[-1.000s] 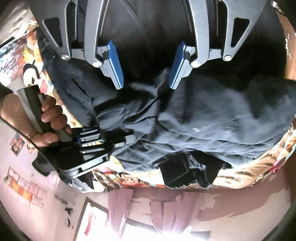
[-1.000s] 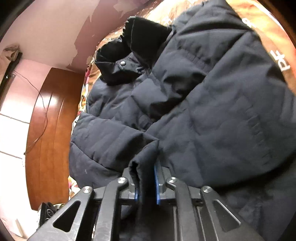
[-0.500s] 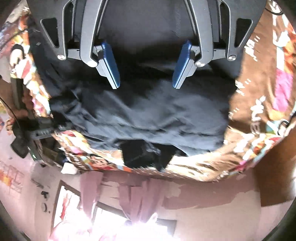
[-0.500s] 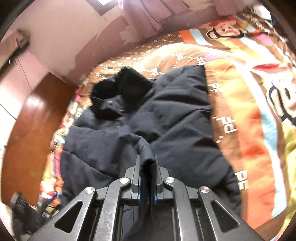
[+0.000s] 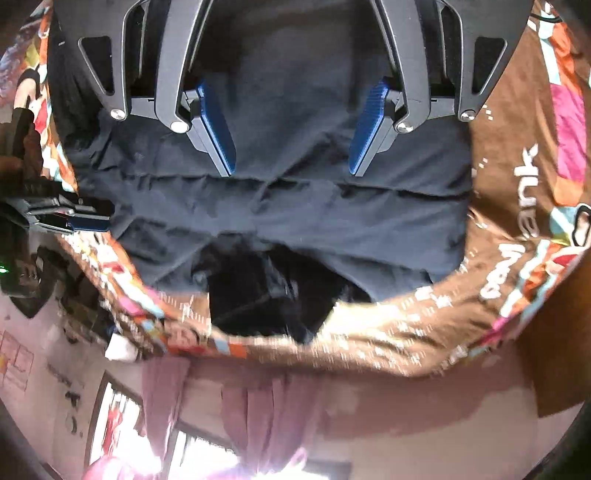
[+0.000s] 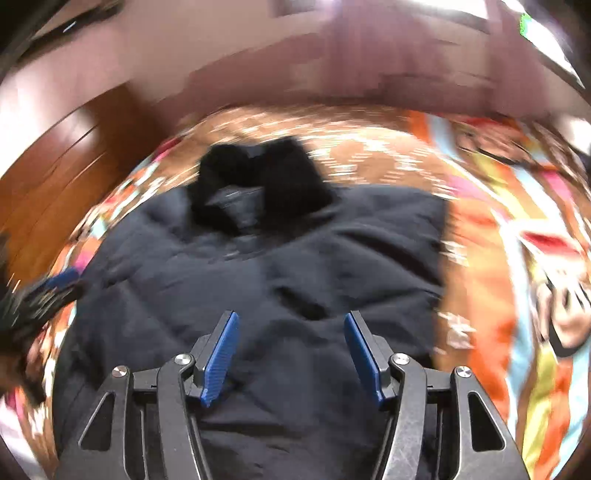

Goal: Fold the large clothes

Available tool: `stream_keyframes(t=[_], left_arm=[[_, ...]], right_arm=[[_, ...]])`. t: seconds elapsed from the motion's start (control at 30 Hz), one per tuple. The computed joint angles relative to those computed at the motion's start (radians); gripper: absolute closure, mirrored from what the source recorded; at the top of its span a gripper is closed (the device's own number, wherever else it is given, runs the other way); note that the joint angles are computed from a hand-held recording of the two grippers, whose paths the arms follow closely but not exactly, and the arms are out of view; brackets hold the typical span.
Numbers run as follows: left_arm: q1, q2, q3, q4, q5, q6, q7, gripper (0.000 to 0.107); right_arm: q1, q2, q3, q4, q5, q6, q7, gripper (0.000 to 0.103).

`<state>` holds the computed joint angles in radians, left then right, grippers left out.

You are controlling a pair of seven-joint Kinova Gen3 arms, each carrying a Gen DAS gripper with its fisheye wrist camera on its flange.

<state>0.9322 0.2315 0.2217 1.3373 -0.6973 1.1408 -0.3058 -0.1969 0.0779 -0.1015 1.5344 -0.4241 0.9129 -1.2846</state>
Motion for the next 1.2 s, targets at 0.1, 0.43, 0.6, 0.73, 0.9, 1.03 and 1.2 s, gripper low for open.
stream_keyframes(t=[0.1, 0.43, 0.6, 0.73, 0.9, 1.03, 1.2], left_arm=[[-0.016, 0.022, 0.0, 0.008, 0.048, 0.003, -0.033, 0.05], [0.056, 0.097, -0.028, 0.019, -0.004, 0.067, -0.07, 0.05], [0.05, 0.111, -0.036, 0.015, 0.016, 0.062, -0.1, 0.05], [0.049, 0.126, -0.046, -0.004, 0.029, 0.071, -0.118, 0.05], [0.062, 0.118, -0.059, 0.021, 0.009, 0.05, -0.098, 0.05], [0.073, 0.102, -0.057, 0.051, -0.027, 0.029, -0.059, 0.05], [0.067, 0.061, -0.048, 0.065, -0.039, 0.008, -0.006, 0.05]], right_arm=[[-0.034, 0.038, -0.029, -0.022, 0.018, 0.037, 0.047, 0.046], [-0.12, 0.116, -0.062, 0.035, 0.162, -0.041, 0.045, 0.045], [-0.089, 0.133, -0.072, 0.038, 0.102, -0.049, 0.121, 0.045], [-0.07, 0.138, -0.077, 0.048, 0.057, -0.063, 0.172, 0.045], [-0.056, 0.131, -0.079, 0.071, 0.02, -0.086, 0.213, 0.044], [-0.052, 0.112, -0.078, 0.106, -0.007, -0.124, 0.237, 0.042], [-0.034, 0.081, -0.075, 0.134, -0.068, -0.144, 0.253, 0.032]])
